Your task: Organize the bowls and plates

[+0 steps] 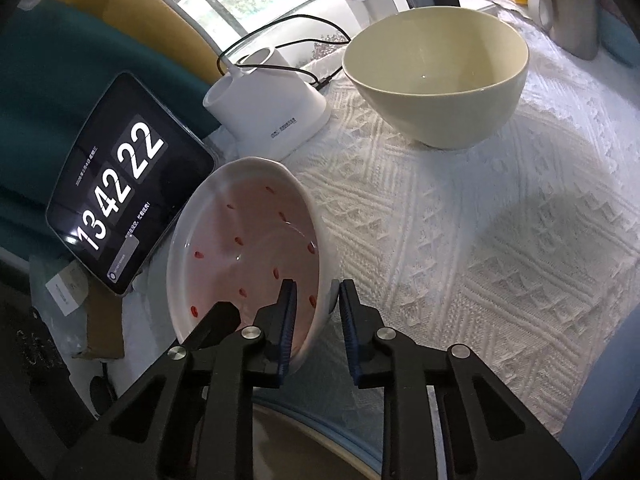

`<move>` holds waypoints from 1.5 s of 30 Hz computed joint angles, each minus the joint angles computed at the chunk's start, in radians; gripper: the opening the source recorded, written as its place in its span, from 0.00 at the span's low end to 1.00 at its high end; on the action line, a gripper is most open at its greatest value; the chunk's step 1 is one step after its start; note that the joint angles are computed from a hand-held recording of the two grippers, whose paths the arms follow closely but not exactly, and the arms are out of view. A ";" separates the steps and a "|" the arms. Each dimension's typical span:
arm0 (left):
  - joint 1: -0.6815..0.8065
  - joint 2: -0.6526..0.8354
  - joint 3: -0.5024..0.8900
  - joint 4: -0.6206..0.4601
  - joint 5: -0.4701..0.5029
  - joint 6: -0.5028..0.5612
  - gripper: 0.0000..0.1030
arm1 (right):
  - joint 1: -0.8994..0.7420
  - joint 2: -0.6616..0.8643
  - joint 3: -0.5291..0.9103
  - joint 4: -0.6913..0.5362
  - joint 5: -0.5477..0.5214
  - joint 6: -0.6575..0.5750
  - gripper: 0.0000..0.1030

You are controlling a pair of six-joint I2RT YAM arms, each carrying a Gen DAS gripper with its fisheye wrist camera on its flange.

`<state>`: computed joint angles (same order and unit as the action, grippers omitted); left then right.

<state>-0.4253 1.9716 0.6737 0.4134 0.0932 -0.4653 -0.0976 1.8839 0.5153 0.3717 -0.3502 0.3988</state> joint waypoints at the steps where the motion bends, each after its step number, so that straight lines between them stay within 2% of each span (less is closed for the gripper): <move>1: -0.005 0.001 0.002 -0.001 -0.008 -0.001 0.28 | 0.006 -0.004 -0.003 0.003 0.010 -0.001 0.21; 9: 0.003 -0.020 -0.025 0.034 0.005 -0.005 0.28 | 0.024 -0.046 -0.032 0.014 0.033 -0.010 0.20; 24: -0.012 -0.167 -0.157 0.147 0.028 0.000 0.28 | -0.022 -0.280 -0.124 -0.050 -0.002 -0.049 0.20; 32: -0.071 -0.258 -0.225 0.197 -0.019 0.003 0.28 | -0.061 -0.489 -0.200 -0.127 -0.015 -0.097 0.20; 36: -0.111 -0.311 -0.251 0.201 -0.050 -0.003 0.28 | -0.110 -0.568 -0.215 -0.186 -0.058 -0.130 0.20; 45: -0.254 -0.451 -0.266 0.092 -0.175 -0.033 0.28 | -0.255 -0.695 -0.231 -0.310 -0.159 -0.225 0.20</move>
<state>-0.6796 1.5205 0.4074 0.5051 -0.0821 -0.4979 -0.3528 1.1890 0.2841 0.0618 -0.5094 0.1741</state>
